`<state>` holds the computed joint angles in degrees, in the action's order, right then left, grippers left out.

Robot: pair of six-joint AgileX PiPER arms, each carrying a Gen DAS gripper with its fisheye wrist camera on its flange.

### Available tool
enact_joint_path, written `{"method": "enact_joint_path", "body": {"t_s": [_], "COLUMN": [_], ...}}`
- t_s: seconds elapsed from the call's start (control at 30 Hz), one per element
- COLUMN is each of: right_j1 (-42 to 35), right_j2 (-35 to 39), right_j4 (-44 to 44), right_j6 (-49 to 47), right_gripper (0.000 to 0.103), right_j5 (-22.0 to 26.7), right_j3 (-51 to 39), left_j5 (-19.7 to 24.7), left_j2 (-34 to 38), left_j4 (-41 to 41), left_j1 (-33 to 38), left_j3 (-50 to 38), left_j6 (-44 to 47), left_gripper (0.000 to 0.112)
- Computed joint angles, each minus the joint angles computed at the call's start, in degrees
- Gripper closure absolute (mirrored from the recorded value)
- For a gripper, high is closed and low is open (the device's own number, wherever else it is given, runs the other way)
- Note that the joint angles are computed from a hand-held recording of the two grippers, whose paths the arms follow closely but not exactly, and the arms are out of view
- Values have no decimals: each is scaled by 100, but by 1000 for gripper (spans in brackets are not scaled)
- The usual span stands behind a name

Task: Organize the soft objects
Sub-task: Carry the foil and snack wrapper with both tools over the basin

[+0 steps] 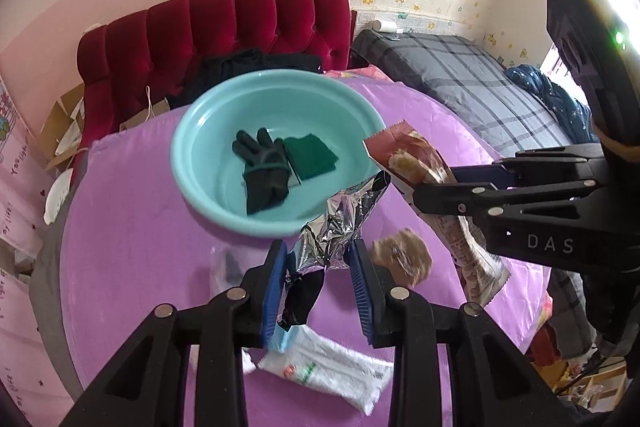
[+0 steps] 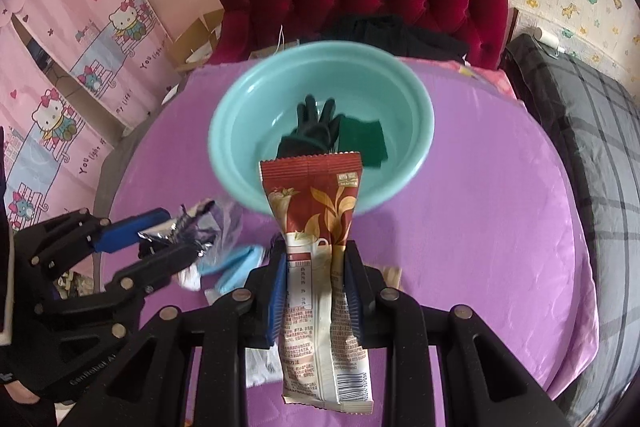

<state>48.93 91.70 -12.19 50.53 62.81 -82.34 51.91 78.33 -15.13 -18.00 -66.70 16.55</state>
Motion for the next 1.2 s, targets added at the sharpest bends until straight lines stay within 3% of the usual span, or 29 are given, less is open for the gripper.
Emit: {"method": "enact_joint_path", "body": {"t_s": [0.53, 1.2], "right_j1": [-1175, -1950], "right_j2": [1295, 2898], "right_j4": [627, 1058], "right_j6": [-1175, -1431], "right_gripper": [75, 75], "right_j5": [18, -208], "right_j3": [-1637, -2860], "left_j5": [-35, -81], "left_j2": [1698, 3478], "left_j4": [-39, 136], "left_j1": [268, 417], "left_j3": [-1598, -3019], "left_j6": [256, 140], "left_gripper": [77, 77]}}
